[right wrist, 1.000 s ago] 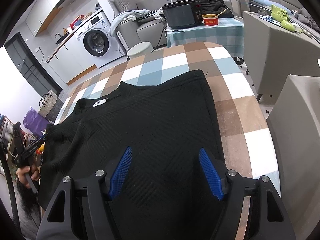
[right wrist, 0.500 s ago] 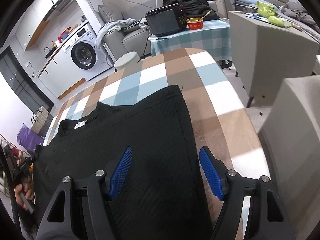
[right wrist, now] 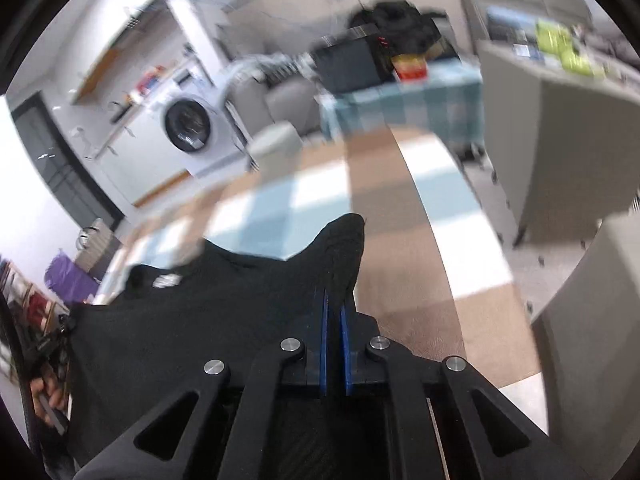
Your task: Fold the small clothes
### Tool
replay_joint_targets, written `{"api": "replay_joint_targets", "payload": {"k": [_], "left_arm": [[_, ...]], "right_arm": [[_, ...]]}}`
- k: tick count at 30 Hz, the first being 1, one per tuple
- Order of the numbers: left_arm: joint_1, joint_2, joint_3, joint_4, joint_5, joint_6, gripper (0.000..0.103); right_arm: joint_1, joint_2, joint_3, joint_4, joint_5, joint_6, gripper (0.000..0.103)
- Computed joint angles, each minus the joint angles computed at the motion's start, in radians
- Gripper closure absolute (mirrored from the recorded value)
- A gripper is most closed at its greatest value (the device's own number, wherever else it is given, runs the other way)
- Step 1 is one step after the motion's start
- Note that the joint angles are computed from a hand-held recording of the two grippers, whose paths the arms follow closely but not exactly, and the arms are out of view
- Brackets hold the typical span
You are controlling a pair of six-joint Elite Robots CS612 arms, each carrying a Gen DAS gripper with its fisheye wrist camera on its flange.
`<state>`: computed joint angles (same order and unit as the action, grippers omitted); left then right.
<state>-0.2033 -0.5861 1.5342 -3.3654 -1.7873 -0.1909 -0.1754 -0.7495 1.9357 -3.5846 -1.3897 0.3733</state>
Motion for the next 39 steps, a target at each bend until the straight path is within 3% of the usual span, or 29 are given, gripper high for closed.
{"api": "replay_joint_targets", "payload": {"k": [5,9,10,11,13,14,16,18,21,26,35,37,38,39], "left_arm": [[-0.001,-0.027,0.032,-0.080,0.006,0.015,0.100],[-0.017,-0.014,-0.003,-0.084,0.084,-0.006,0.100],[-0.022,-0.008,-0.021,-0.050,0.117,-0.004,0.099],[-0.032,-0.004,-0.037,0.027,0.163,0.008,0.099],[-0.033,-0.010,-0.050,0.147,0.159,0.013,0.098],[-0.028,-0.013,-0.047,0.185,0.118,0.036,0.094],[-0.028,-0.023,-0.020,0.187,0.114,0.058,0.085],[-0.029,-0.040,0.018,0.179,0.138,0.069,0.065],[-0.021,-0.069,0.081,0.150,0.131,0.062,0.052],[-0.014,-0.122,0.188,0.162,0.100,0.089,0.052],[-0.025,-0.173,0.352,0.084,0.061,0.166,0.053],[-0.027,-0.172,0.366,0.056,0.062,0.174,0.064],[-0.024,-0.174,0.376,0.043,0.037,0.188,0.078],[-0.024,-0.177,0.387,0.029,0.028,0.200,0.084]], "right_arm": [[0.012,-0.026,0.040,-0.166,-0.021,-0.022,0.098],[0.026,-0.021,0.010,-0.165,-0.113,0.001,0.098],[0.027,-0.016,-0.004,-0.133,-0.130,0.023,0.098],[0.023,-0.012,-0.021,-0.071,-0.132,0.054,0.090],[0.015,-0.017,-0.031,0.043,-0.123,0.087,0.075],[0.009,-0.020,-0.026,0.073,-0.105,0.103,0.069],[-0.002,-0.027,-0.001,0.089,-0.046,0.105,0.055],[-0.002,-0.039,0.030,0.098,-0.027,0.082,0.055],[0.000,-0.063,0.082,0.121,-0.009,0.055,0.053],[0.007,-0.091,0.174,0.118,0.020,0.025,0.050],[0.046,-0.121,0.302,0.032,0.004,-0.030,0.051],[0.054,-0.121,0.320,0.005,0.002,-0.036,0.051],[0.061,-0.121,0.326,-0.003,-0.009,-0.045,0.051],[0.069,-0.121,0.330,-0.009,-0.026,-0.052,0.051]]}}
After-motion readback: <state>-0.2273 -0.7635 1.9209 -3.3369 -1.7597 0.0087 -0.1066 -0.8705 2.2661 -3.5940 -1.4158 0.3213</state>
